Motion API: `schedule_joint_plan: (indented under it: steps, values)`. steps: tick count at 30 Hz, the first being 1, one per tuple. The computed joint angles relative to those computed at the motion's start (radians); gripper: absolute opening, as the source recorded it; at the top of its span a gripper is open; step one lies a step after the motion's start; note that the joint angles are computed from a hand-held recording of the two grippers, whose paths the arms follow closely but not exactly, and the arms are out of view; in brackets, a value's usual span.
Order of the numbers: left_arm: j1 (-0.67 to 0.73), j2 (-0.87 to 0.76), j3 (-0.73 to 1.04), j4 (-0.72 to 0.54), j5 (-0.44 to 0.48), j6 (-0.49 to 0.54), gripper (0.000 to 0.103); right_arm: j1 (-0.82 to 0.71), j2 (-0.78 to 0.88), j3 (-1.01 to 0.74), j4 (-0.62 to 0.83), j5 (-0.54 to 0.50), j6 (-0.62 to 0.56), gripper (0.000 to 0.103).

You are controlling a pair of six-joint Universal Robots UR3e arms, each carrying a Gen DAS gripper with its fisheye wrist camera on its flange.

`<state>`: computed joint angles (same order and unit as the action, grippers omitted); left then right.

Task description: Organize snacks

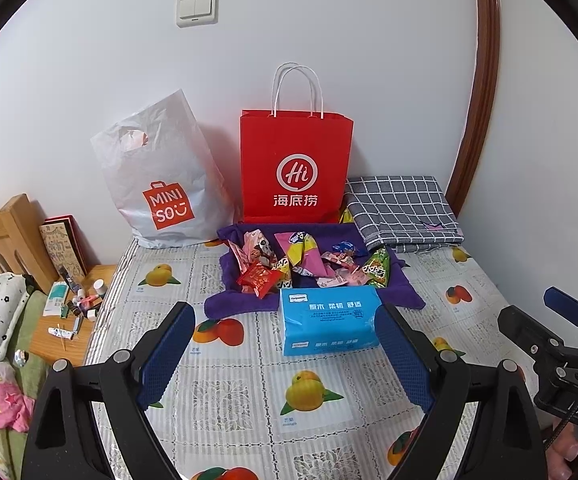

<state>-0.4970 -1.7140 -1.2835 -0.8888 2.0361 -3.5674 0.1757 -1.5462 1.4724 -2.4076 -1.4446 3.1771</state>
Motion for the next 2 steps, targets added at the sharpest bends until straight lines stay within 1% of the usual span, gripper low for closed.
schedule_joint_plan:
  steps: [2]
  values:
    - [0.002,-0.002,0.002,0.001,-0.002,0.000,0.091,0.001,0.003,-0.001,-0.003,0.003,0.002,0.096]
